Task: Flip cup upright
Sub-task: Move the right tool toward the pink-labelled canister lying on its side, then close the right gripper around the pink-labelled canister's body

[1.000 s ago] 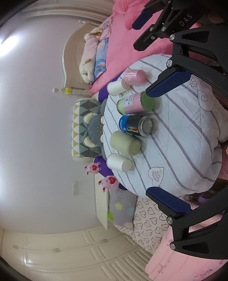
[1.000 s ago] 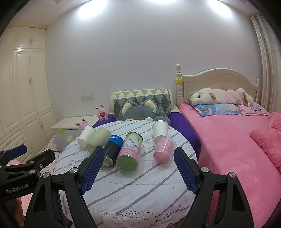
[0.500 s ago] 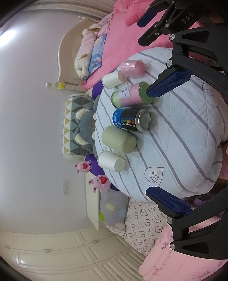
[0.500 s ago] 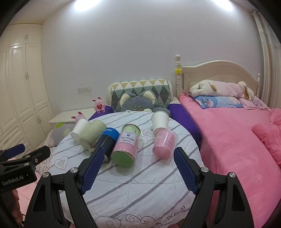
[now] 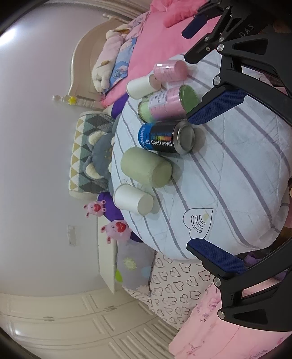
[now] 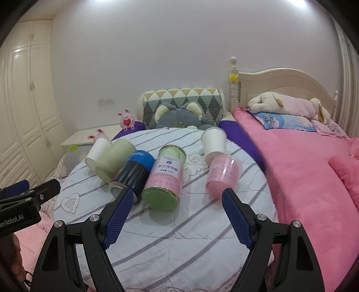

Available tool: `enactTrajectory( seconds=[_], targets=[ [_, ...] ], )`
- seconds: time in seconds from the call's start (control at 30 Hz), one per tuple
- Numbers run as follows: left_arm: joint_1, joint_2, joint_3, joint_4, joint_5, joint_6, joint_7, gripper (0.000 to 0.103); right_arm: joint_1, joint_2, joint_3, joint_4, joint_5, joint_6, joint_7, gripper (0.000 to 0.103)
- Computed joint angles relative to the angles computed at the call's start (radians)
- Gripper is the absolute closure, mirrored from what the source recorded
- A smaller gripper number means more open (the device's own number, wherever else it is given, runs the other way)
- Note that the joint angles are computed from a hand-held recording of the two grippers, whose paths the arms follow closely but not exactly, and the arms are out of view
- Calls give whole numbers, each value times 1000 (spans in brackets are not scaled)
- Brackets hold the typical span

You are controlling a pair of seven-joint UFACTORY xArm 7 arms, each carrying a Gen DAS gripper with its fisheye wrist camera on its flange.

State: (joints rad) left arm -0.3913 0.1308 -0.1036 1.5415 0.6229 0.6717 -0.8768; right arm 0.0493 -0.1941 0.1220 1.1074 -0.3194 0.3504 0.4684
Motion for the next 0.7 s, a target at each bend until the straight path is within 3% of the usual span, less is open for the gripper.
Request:
enactTrajectory(
  seconds=[0.7],
  targets=[
    [17,114,53,77,-73,-16,80,0,91,267,-59,219,44,97,-11,21]
  ],
)
